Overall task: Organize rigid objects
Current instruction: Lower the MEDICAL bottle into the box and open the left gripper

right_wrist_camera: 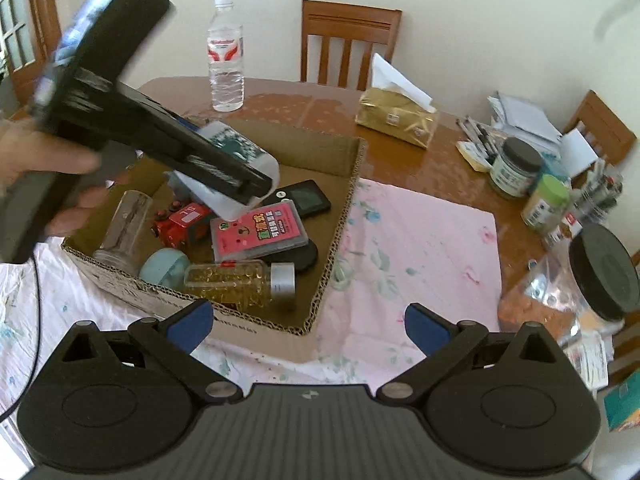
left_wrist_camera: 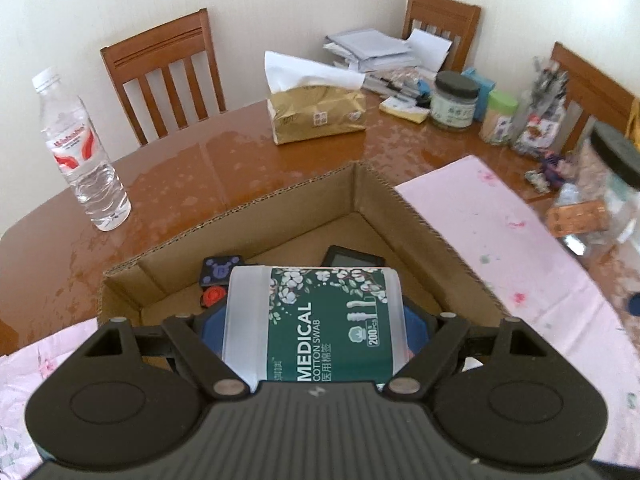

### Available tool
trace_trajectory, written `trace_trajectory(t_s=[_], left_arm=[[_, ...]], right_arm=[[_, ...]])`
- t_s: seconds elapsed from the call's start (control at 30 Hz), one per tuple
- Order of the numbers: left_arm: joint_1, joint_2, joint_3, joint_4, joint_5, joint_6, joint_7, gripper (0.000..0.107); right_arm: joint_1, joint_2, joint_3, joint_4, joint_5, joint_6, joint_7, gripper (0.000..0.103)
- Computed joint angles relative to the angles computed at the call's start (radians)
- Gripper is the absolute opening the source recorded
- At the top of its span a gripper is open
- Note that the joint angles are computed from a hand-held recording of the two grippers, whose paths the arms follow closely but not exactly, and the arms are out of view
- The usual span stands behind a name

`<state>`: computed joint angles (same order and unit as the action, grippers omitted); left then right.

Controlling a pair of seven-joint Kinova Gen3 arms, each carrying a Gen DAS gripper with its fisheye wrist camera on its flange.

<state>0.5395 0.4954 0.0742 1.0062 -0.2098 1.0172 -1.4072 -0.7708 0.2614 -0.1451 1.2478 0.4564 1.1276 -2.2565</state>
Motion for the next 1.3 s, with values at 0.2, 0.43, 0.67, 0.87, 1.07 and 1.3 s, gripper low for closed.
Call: trace_trajectory(t_s=[0.2,0.43,0.67,0.87,1.07,1.3], left_arm=[[0.025,0.014,-0.037,0.009,-0.035,-0.068,0.084,0.097],[0.105,-0.089,-0.107,0.152,-0.211,-0.230,0.283,0.100],[0.129,-0.207,-0.071,0.230,-0.318,-0.156,0.448,0.103],[0.153,-0.258,-0.034,0.214,-0.286,0.063,0.545,0.102],[0.117,-0.291,0.066,0.199,-0.278,0.219,0.624,0.102],[0.141,-0.291,0.093,0.169,-0.316,0.331,0.650,0.102]], right_arm=[[0.003,-0.010,0.001,0.006,0.003,0.015,-0.022,0.103],[0.008,-0.004,-0.002,-0.016,-0.008,0.020,-0.018,0.103],[-0.019,0.028,0.009,-0.092,-0.001,0.101,-0.031,0.103],[-0.045,0.073,0.029,-0.191,-0.014,0.212,-0.056,0.103],[-0.061,0.087,0.038,-0.254,-0.041,0.268,-0.077,0.103],[-0.086,0.080,0.042,-0.280,-0.032,0.286,-0.110,0.103]])
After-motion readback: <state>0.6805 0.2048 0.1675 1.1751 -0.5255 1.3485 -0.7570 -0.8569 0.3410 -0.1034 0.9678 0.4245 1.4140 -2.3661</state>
